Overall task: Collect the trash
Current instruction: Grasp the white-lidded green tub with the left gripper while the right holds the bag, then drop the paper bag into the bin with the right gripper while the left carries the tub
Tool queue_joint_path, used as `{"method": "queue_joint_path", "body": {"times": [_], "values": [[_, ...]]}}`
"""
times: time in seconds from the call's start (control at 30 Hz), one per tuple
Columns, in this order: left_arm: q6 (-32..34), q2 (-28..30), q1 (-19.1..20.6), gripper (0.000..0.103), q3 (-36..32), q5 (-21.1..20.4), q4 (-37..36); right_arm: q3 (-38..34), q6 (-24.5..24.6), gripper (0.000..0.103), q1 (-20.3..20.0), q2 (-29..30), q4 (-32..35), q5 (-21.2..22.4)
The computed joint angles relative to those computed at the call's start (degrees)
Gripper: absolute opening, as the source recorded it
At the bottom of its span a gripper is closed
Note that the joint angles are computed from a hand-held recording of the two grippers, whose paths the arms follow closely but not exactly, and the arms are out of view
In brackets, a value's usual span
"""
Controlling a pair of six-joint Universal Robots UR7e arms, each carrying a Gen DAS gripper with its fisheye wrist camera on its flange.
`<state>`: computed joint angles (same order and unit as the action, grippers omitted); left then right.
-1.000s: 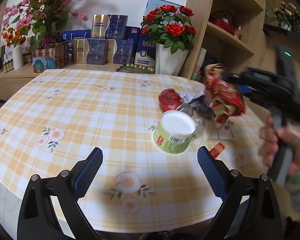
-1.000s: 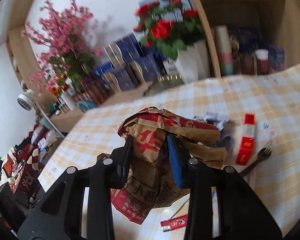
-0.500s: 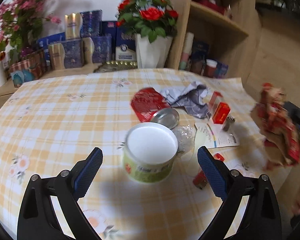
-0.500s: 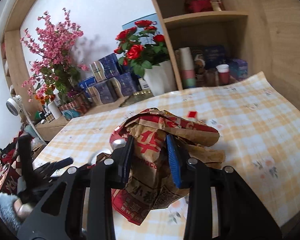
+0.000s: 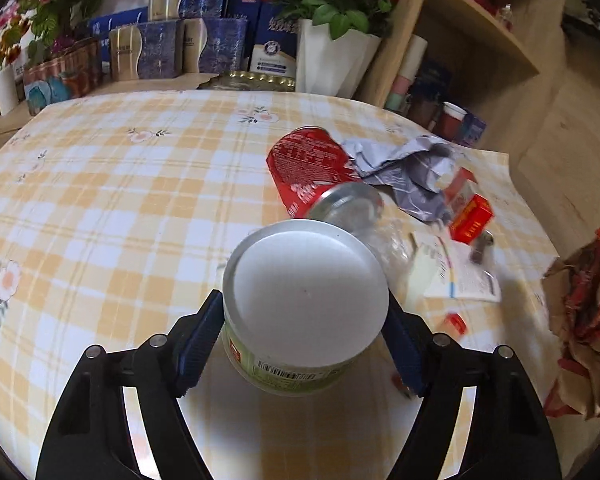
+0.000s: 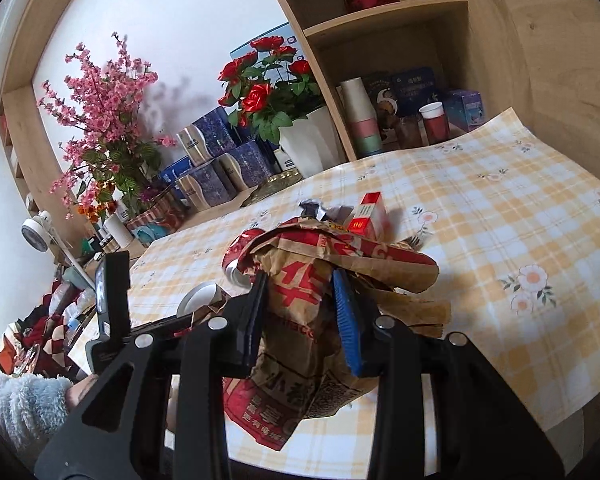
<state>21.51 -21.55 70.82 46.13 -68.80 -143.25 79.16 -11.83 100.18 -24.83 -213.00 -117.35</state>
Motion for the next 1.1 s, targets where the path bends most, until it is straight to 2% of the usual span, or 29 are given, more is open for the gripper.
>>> {"method": "queue_joint_path", "body": {"times": [0.27, 0.4, 0.63, 0.7, 0.83, 1.1], "values": [[4.9, -12.85, -1.95, 0.075, 18.66, -1.95, -4.81, 4.61, 2.46, 0.035, 1.19, -1.26, -0.42, -0.37], [3.11, -19.18, -2.31, 0.075, 26.46, -3.4, -7.17, 6.61, 4.91, 0.035, 1.84, -1.9, 0.7, 0.16], [0.39, -30.0, -2.52, 0.075, 39.88, -4.24, -13.49, 9.94, 12.57, 0.035, 2.91, -2.81, 8.13, 3.01], [-0.46, -32.26, -2.45, 0.074, 42.83, -3.76, -14.57, 10.69, 14.66, 0.035, 3.37, -2.65, 10.61, 4.26], [-0.55, -35.68, -2.24, 0.075, 47.2, -3.39, -16.55, 10.75, 15.79, 0.035, 4.56, -1.84, 14.41, 5.2], [-2.0, -38.18, -1.26, 0.075, 49.37, -3.69, -17.68, 10.31, 19.75, 0.035, 5.51, -1.77, 19.48, 6.46]]}}
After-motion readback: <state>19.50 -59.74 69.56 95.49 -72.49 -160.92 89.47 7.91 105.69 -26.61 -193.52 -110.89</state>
